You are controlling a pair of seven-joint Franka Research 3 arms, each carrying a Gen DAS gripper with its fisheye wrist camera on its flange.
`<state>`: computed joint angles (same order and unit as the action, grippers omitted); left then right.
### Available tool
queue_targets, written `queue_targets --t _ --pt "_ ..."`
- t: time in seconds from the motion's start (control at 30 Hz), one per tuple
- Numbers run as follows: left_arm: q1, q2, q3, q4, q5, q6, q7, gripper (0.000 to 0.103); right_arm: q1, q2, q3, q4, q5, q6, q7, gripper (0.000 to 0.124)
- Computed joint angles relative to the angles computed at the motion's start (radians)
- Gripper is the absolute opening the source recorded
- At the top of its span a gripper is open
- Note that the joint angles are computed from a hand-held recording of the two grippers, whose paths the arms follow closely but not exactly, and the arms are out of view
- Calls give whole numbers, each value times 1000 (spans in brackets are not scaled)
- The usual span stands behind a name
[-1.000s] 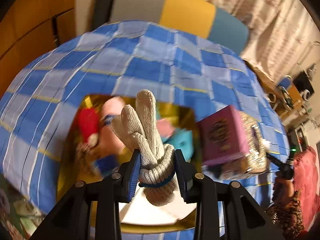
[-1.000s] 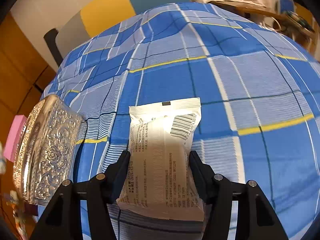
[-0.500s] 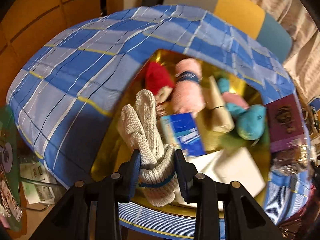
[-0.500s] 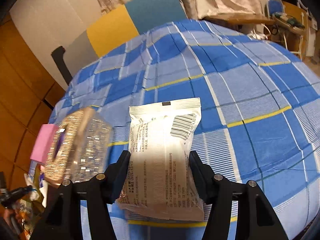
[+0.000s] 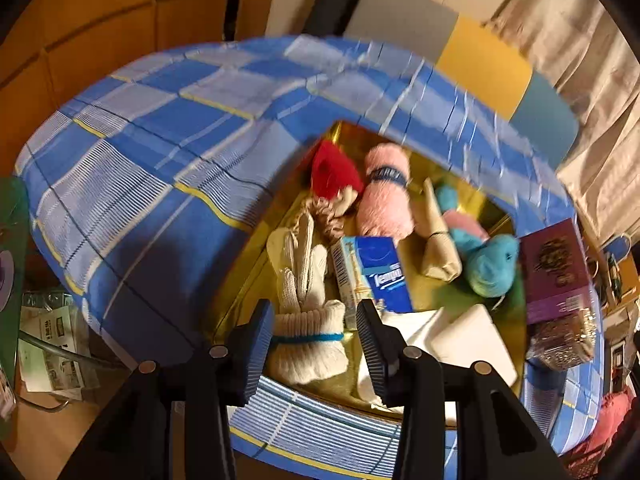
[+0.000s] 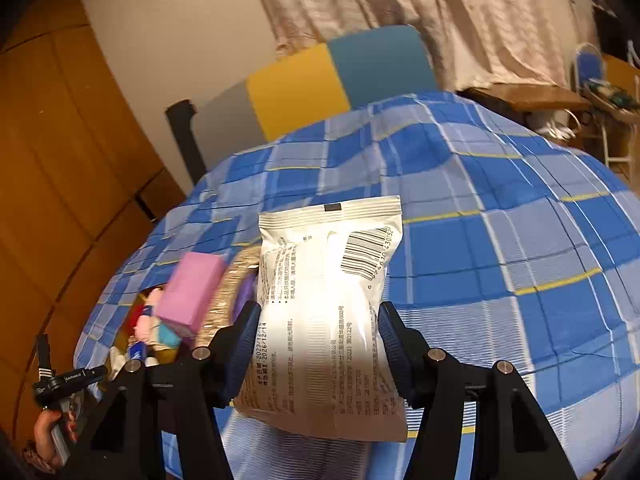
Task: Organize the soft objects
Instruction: 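Carry the glove into the gold tray and open the left tool while the right tool carries the packet, then lower the white packet into the gold tray and open the right tool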
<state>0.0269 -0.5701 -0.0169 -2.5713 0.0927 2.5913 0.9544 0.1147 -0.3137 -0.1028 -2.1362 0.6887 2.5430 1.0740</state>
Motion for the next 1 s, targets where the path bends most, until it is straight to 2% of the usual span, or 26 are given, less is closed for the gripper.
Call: queue_targets --t 0.1,0.23,0.4,0.63,0.73,0.8,1.0 --pt "22 -63 -49 -44 44 44 -53 43 31 -18 11 2 27 -12 -20 60" --pt "16 -99 -76 -66 90 65 -84 43 77 -26 24 14 62 -41 -60 60" --pt "26 -109 -141 -49 176 -27 -140 43 141 -2 58 49 92 -89 -115 60" --pt "7 -123 -156 -63 252 -80 -199 44 204 123 136 136 47 -150 -128 60" --pt "32 -107 -204 -33 320 -176 -244 44 223 197 179 182 -22 -134 -109 60" --pt "22 -103 -205 -26 350 -216 -258 44 238 254 204 218 -85 -114 -81 60" --pt "-16 -112 -156 -30 351 -221 -267 44 272 413 232 346 -237 -121 54 60"
